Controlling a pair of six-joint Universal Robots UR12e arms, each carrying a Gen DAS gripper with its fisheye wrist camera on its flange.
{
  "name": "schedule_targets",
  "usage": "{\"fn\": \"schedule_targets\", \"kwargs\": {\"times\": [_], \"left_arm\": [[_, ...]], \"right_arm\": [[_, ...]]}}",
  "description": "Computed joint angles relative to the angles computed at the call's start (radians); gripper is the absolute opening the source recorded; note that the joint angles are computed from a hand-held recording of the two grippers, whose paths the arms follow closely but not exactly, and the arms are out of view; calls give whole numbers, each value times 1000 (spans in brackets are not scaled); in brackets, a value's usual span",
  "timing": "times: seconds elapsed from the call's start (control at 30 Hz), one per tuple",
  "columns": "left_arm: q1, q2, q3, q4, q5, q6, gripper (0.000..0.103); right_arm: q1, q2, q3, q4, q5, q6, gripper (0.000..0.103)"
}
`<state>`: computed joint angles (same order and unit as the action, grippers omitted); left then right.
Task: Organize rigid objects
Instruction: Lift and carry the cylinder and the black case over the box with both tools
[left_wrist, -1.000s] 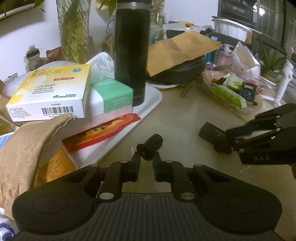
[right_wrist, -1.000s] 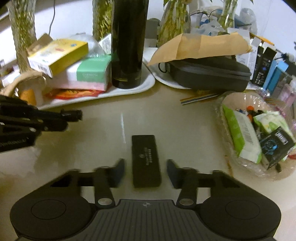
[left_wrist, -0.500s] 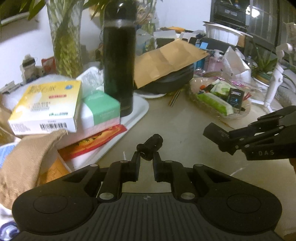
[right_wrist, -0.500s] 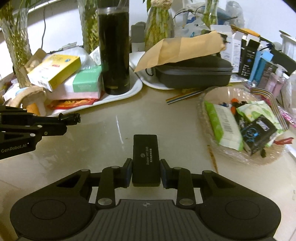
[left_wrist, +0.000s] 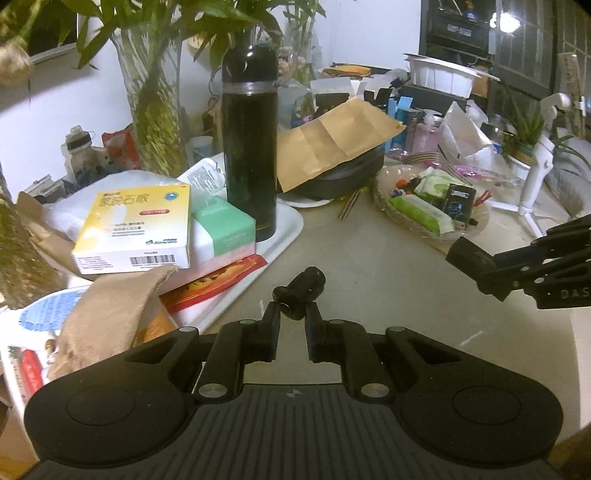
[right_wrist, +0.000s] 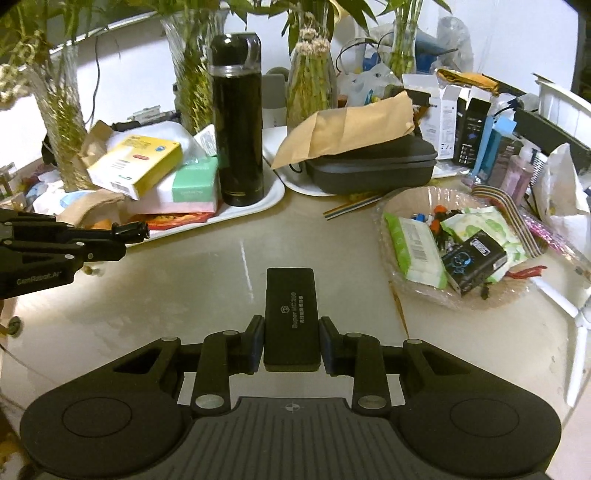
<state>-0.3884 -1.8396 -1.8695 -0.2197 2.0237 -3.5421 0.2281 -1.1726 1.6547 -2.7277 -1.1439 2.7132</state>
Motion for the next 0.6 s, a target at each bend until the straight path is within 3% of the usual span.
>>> {"fn": "schedule_targets", "kwargs": {"times": [0.6], "left_arm": [[-78, 84, -19, -55, 41, -13, 15]], "right_arm": [[-36, -159, 143, -25, 55, 44, 34]]}}
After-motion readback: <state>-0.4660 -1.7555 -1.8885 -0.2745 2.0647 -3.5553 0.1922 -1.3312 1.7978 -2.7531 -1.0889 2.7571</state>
